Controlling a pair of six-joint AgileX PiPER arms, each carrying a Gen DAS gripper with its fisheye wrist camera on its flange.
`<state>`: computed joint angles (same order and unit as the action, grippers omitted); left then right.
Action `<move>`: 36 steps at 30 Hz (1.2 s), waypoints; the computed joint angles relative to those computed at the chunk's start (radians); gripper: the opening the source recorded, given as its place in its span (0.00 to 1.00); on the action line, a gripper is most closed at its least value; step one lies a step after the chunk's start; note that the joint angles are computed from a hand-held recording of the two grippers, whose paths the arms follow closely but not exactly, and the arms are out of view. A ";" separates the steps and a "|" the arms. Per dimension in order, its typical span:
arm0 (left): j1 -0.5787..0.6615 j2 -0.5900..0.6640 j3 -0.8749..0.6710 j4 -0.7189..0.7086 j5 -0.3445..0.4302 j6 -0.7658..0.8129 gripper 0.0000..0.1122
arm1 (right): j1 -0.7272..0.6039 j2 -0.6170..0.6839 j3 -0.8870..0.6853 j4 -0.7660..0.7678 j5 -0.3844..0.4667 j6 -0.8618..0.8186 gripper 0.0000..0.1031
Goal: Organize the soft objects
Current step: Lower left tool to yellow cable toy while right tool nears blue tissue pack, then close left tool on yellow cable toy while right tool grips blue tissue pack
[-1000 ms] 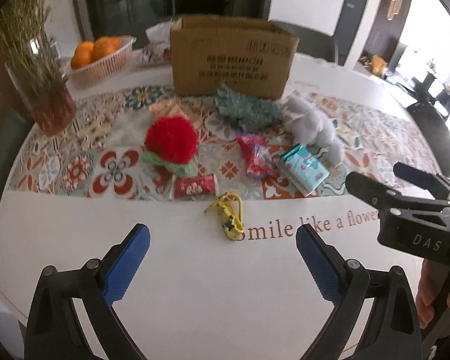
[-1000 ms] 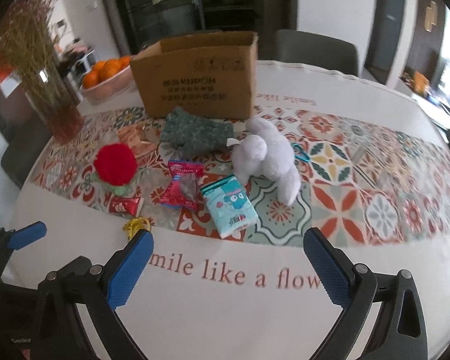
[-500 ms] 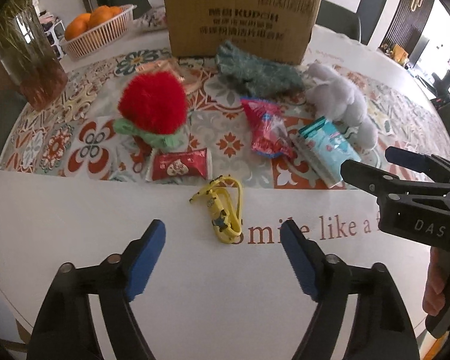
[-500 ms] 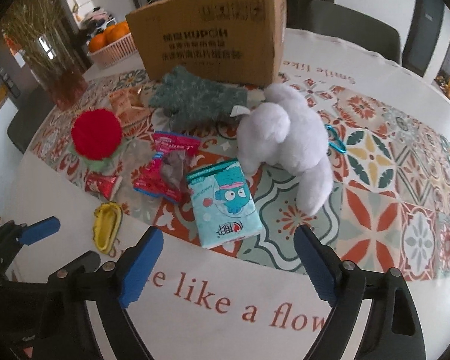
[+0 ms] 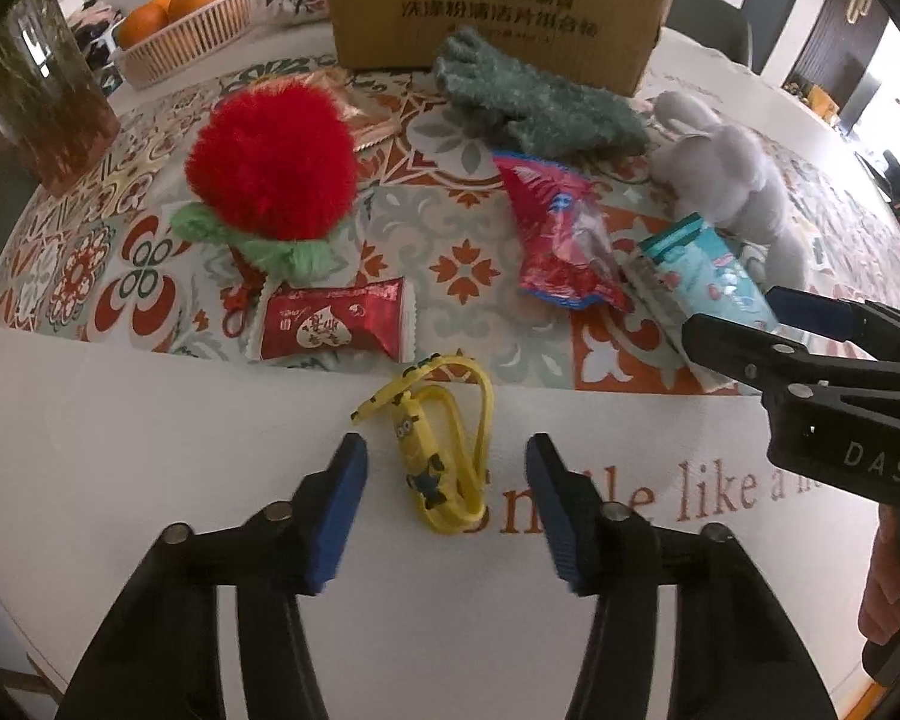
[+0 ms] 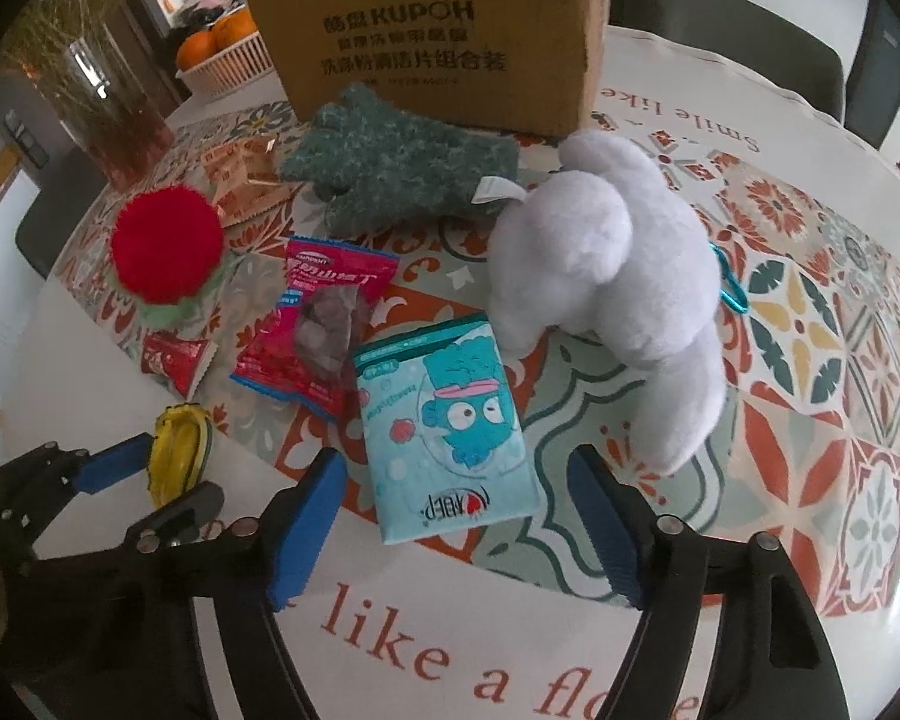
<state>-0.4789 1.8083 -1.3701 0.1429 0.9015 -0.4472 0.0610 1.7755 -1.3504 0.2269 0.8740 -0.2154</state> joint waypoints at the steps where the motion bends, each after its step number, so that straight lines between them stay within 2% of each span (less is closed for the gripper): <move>1: 0.003 0.005 -0.002 -0.003 0.002 -0.001 0.41 | 0.001 0.004 -0.003 -0.001 0.001 0.000 0.70; 4: 0.004 0.011 -0.008 0.010 -0.007 -0.012 0.38 | 0.001 0.016 -0.009 0.007 0.001 0.001 0.66; 7: 0.005 0.006 0.005 0.020 -0.023 -0.024 0.31 | 0.012 0.024 -0.011 -0.013 -0.001 0.025 0.57; 8: 0.008 0.003 0.009 0.013 -0.025 -0.011 0.28 | 0.016 0.022 -0.007 -0.018 -0.006 0.032 0.57; 13: 0.034 -0.015 0.035 -0.026 -0.046 0.071 0.22 | 0.038 -0.006 0.021 -0.050 -0.024 0.085 0.56; 21: 0.095 -0.075 0.080 -0.158 -0.076 0.252 0.21 | 0.074 -0.117 0.096 -0.063 -0.044 0.215 0.56; 28: 0.135 -0.156 0.088 -0.250 -0.070 0.359 0.21 | 0.109 -0.193 0.113 -0.101 -0.039 0.325 0.53; 36: 0.159 -0.188 0.051 -0.270 -0.057 0.422 0.21 | 0.135 -0.222 0.115 -0.149 -0.041 0.412 0.52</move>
<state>-0.3194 1.6200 -1.3195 -0.1273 0.8445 -0.0249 0.1962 1.5536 -1.2350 0.0781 0.8331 0.1969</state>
